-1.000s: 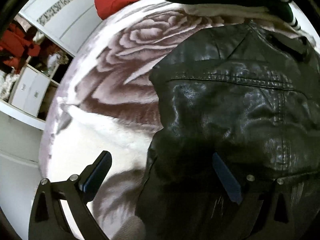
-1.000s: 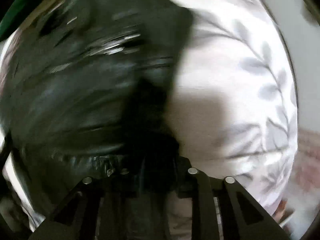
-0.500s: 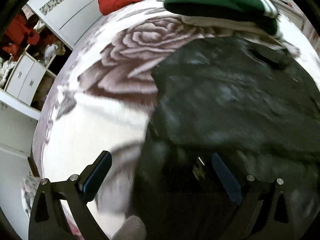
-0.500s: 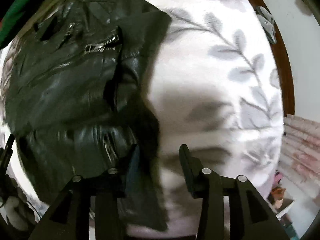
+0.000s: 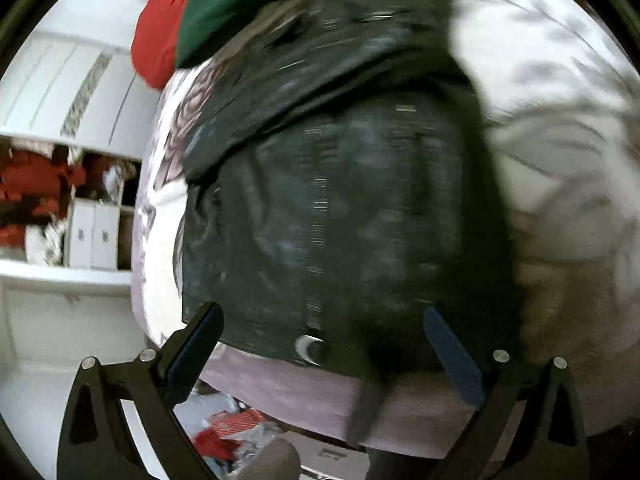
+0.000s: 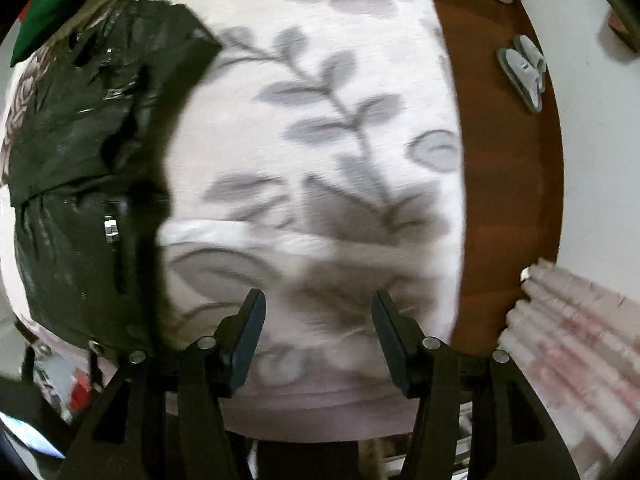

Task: Fold large clothes

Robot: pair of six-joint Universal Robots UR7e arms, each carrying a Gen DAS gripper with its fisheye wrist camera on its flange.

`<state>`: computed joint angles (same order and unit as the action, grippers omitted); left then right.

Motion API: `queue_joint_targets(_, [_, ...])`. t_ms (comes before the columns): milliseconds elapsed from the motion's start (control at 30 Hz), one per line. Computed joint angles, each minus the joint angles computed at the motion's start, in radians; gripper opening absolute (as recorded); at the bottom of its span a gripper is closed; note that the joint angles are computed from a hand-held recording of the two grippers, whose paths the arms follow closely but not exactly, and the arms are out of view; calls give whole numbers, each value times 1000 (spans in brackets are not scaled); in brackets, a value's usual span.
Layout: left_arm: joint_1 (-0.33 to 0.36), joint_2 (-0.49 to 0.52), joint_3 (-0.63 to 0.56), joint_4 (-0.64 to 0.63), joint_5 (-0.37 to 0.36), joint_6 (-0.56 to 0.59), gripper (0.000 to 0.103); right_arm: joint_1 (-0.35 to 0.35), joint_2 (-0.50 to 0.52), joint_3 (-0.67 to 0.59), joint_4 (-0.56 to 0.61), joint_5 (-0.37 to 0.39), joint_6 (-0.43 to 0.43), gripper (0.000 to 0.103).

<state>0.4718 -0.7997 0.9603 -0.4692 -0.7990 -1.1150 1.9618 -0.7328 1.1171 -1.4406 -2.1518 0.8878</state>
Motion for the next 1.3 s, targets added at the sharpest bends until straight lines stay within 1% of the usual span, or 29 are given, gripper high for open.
queue_joint_targets(67, [-16,21,32,-18,-7,-1,103,-16,-29,22,-6,-4,-31,57])
queue_joint_targets(100, [-18,32,45,-35,-24,2,103,-23,-42,30,-6,-16,-51,57])
queue_joint_targets(200, [-18,52,69,-64,-52,-14,103,-35,-52,27,9,-45,-74,57])
queue_joint_targets(267, [-10,72,70,-62,-64,-28,103,-53,-60,23,5,-46,-91,57])
queue_joint_targets(400, [19,101,50,-36,-62,-88,103,-71,-43,-1,-5,-67,-115,57])
queue_joint_targets(500, [23,108,43,-5,-36,-141,101,-81,-29,-16,-29,-64,-134,57])
queue_joint_targets(533, [26,113,37,22,-22,-162,99,-84,-23,-22,-36,-63,-143,57])
queue_joint_targets(567, [26,116,35,51,3,-177,82,-88,-16,-29,-54,-58,-158,57])
queue_joint_targets(600, [29,115,37,62,17,-173,69,-92,-15,-25,-85,-47,-178,57])
queue_joint_targets(633, [37,112,35,63,12,-171,41,-101,-15,-15,-148,-15,-219,57])
queue_joint_targets(667, [44,101,36,39,-1,-162,26,-112,-20,1,-217,28,-256,57])
queue_joint_targets(700, [48,91,35,19,-8,-158,20,-128,-27,24,-311,97,-298,57])
queue_joint_targets(733, [46,88,31,11,-10,-156,13,-151,-31,45,-410,190,-341,57])
queue_joint_targets(767, [44,84,22,4,-14,-155,11,-177,-24,53,-498,295,-387,57])
queue_joint_targets(800, [41,81,12,-3,-17,-155,10,-196,-8,46,-548,368,-420,57])
queue_joint_targets(867, [37,76,-9,-17,-22,-157,9,-227,37,6,-582,482,-454,58])
queue_joint_targets(900, [35,72,-21,-19,-22,-159,9,-249,75,-29,-590,555,-460,59])
queue_joint_targets(967, [35,71,-44,-18,-22,-167,8,-279,131,-74,-605,646,-450,59])
queue_joint_targets(1000, [34,69,-51,-18,-21,-169,8,-298,168,-99,-621,708,-438,59])
queue_joint_targets(1067, [37,55,-57,-16,-17,-172,8,-317,215,-123,-648,773,-414,59])
queue_joint_targets(1100, [37,48,-61,-18,-16,-168,8,-320,230,-127,-665,792,-395,59])
queue_joint_targets(1133, [37,52,-76,-14,-15,-165,8,-321,238,-110,-712,806,-364,54])
queue_joint_targets(1167, [38,48,-88,-10,-12,-164,8,-320,239,-84,-790,824,-332,45])
queue_joint_targets(1200, [38,43,-101,-10,-10,-159,8,-313,239,-71,-825,818,-308,30])
queue_joint_targets(1233, [40,40,-115,-8,-8,-154,8,-301,240,-73,-845,798,-280,22])
queue_joint_targets(1267, [41,32,-129,-8,-5,-152,8,-289,241,-82,-849,779,-266,19])
queue_joint_targets(1300, [43,22,-141,-13,-4,-150,8,-264,248,-120,-817,741,-263,17])
